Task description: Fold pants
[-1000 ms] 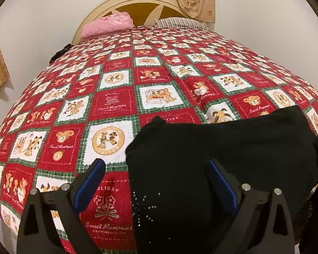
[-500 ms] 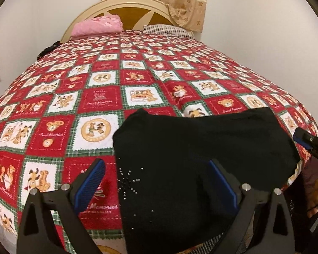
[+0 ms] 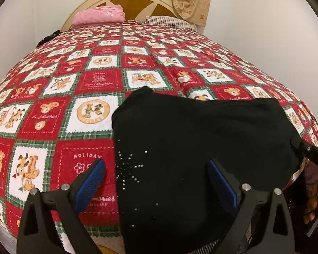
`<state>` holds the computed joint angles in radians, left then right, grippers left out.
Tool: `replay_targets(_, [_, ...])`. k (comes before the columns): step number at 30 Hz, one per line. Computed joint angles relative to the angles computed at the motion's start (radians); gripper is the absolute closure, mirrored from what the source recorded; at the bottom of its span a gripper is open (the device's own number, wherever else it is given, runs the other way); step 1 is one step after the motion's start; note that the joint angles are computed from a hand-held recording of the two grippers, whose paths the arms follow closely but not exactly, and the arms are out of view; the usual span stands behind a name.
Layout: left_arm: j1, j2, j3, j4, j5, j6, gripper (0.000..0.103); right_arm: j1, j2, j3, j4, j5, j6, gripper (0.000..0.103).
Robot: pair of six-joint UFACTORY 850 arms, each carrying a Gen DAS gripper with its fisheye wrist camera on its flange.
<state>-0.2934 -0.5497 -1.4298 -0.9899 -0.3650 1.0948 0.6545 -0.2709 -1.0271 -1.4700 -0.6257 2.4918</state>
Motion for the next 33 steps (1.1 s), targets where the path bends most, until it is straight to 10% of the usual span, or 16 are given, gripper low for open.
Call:
replay_targets(30, [0.006,-0.031,-0.043,0.155,-0.072,-0.224,0.000,-0.010,-0.030,-0.010,-0.037,0.095,-0.024,0.057])
replay_targets(33, [0.004,-0.017,-0.024,0.088,-0.075,-0.123,0.020,-0.009,-0.031,-0.010,-0.044,0.094,-0.013,0.057])
